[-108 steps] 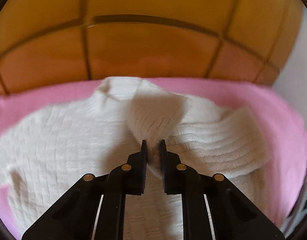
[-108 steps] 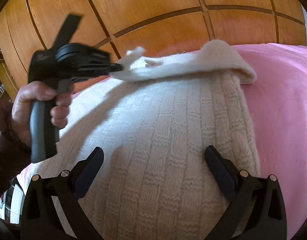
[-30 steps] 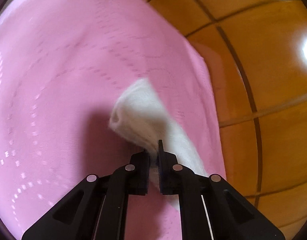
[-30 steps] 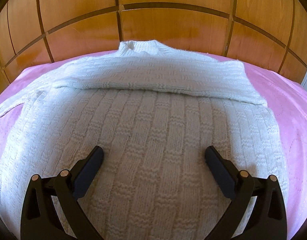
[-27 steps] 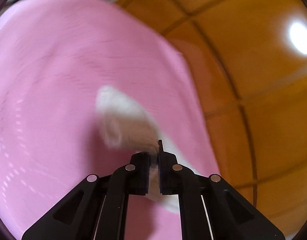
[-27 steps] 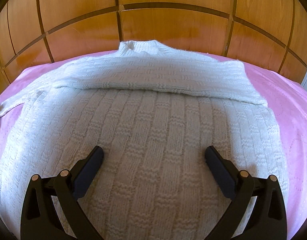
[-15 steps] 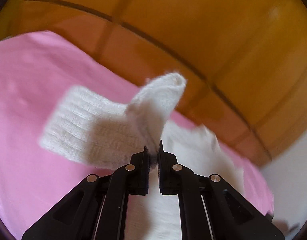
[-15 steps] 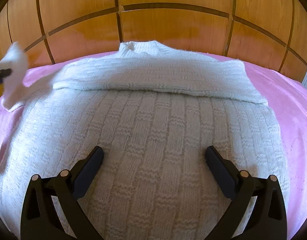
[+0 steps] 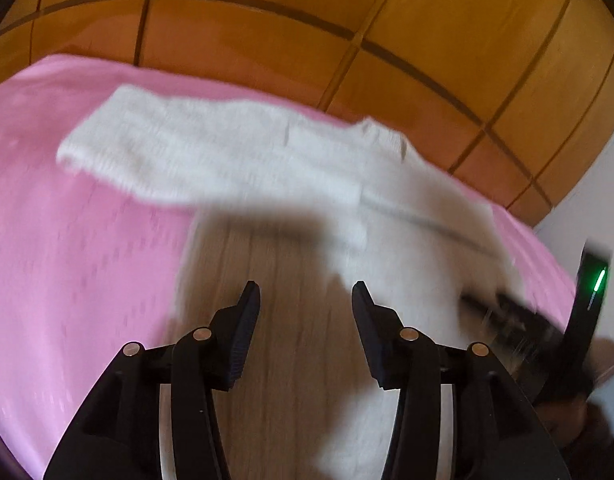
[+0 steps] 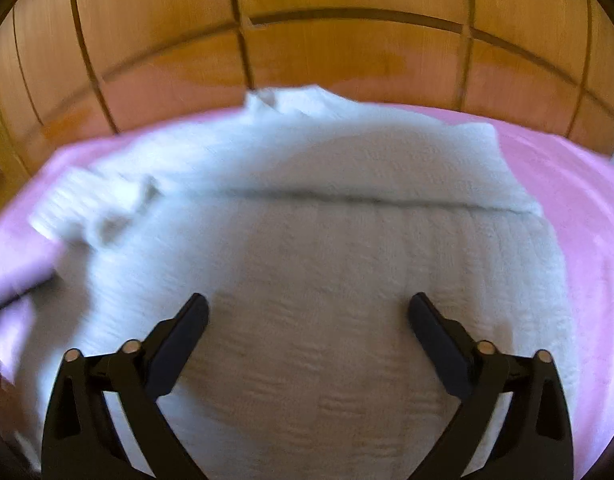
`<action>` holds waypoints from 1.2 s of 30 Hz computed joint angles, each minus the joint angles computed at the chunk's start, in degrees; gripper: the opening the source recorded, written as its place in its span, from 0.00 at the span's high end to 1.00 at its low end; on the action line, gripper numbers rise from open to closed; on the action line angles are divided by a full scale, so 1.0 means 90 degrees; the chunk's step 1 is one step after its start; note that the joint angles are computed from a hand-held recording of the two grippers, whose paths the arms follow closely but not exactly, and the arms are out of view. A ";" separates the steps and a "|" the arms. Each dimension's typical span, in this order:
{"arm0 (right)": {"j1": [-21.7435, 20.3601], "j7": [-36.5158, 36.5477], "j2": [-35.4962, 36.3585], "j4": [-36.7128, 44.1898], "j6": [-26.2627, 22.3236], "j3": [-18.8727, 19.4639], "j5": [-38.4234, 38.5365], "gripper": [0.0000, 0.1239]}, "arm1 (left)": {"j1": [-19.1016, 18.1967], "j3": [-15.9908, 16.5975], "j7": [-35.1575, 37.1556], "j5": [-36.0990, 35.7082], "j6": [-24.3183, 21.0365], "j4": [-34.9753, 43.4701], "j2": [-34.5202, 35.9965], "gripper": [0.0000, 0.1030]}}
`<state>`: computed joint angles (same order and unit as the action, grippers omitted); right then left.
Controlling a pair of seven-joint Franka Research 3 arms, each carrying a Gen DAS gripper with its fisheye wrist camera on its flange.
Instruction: Fold small clothes
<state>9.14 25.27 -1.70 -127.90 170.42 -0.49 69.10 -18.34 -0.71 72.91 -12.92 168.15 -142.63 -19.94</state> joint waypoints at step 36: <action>-0.0330 0.1139 0.0993 0.3067 -0.1354 0.0241 -0.0873 0.95 | 0.0252 -0.0289 -0.1188 0.1443 0.0706 -0.0608 -0.0092 0.55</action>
<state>6.17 35.53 7.23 -100.30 158.24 1.68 61.24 -16.07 -3.31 62.22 0.07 174.51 -148.10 -20.77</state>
